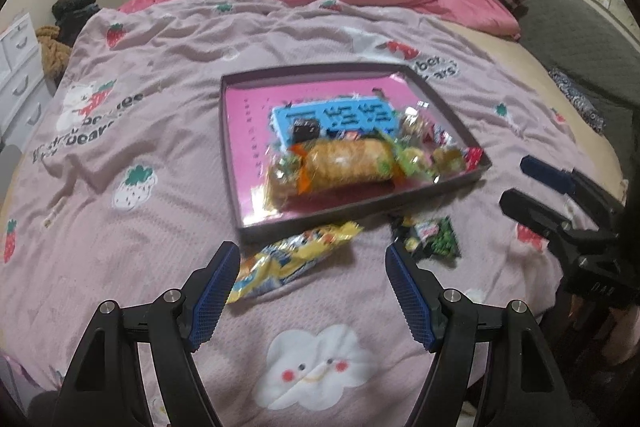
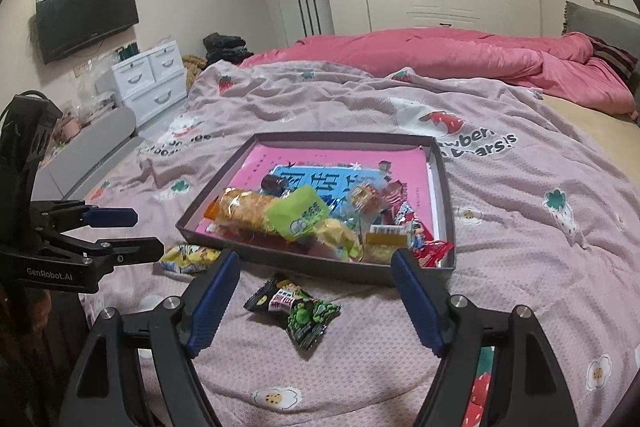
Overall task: Organize snacks
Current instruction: 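Grasp the yellow wafer bar with the left tool while the right tool grasps the green pea packet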
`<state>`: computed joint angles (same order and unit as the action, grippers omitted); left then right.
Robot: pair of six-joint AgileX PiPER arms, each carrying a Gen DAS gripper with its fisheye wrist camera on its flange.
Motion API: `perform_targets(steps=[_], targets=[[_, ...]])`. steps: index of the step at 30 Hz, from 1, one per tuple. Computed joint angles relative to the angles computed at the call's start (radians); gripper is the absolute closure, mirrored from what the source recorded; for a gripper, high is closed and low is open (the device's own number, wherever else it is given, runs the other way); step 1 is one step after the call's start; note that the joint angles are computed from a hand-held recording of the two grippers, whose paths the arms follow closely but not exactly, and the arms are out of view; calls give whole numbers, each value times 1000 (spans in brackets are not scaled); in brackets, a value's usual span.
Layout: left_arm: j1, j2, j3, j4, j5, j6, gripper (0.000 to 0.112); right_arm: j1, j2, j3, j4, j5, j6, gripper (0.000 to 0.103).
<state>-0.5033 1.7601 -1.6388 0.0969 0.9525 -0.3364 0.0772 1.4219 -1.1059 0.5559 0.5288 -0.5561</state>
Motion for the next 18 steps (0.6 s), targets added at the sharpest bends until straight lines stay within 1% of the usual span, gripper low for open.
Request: perform_targets(steps=[6, 8, 10, 15, 18], targets=[[37, 31, 32, -59, 8, 54, 36, 15, 42, -15, -18, 23, -15, 24], [51, 51, 31, -88, 8, 78, 36, 28, 70, -25, -56, 27, -1, 24], [59, 65, 37, -104, -7, 100, 36, 43, 106, -42, -114, 29, 29, 24], [83, 110, 21, -152, -35, 175, 36, 67, 181, -81, -159, 63, -6, 24], [98, 137, -3, -171, -42, 201, 36, 79, 219, -101, -153, 86, -33, 24]])
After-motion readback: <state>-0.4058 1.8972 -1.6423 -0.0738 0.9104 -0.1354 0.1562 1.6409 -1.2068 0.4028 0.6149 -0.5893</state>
